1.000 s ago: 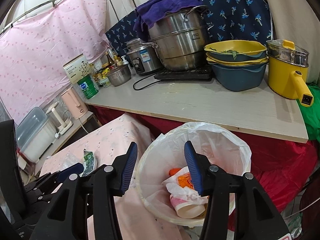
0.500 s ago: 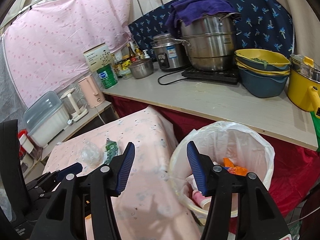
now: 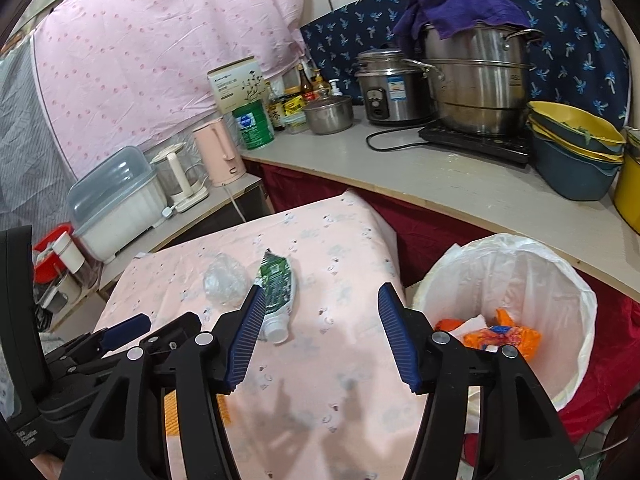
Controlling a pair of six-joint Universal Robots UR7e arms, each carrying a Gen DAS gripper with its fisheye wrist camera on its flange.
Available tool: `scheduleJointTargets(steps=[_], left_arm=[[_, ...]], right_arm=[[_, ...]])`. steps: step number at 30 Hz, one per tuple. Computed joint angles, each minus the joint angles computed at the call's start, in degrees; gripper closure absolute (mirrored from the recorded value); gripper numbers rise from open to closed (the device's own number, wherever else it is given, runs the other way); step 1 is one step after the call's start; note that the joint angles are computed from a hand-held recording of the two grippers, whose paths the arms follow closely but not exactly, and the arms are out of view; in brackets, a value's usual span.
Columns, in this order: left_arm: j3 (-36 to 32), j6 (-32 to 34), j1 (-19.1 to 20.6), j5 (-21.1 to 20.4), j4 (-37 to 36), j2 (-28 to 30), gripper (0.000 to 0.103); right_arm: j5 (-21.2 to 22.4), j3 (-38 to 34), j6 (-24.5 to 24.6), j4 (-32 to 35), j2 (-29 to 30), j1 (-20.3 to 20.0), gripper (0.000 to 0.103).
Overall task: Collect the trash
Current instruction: 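Move both grippers back to the table toward the clear bag and green pouch, then grasp the green squeeze pouch with the right gripper while the left gripper grasps the clear plastic bag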
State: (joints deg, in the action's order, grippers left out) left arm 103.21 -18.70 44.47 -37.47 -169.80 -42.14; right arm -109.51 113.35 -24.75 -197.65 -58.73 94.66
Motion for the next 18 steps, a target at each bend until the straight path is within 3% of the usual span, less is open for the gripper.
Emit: scheduleJointTargets(steps=[10,18], left_arm=[[-0.5,1.4,3.6,0.9,0.4,-0.8,0.033],[-6.4,5.0,8.1,-0.2,2.1,2.0,0.032]], right_arm=[[-0.7,-4.4,0.5,4.7,5.8,0.8,0.046],[-1.3,-11.3,1.8,10.6,12.2,-0.2,0.046]])
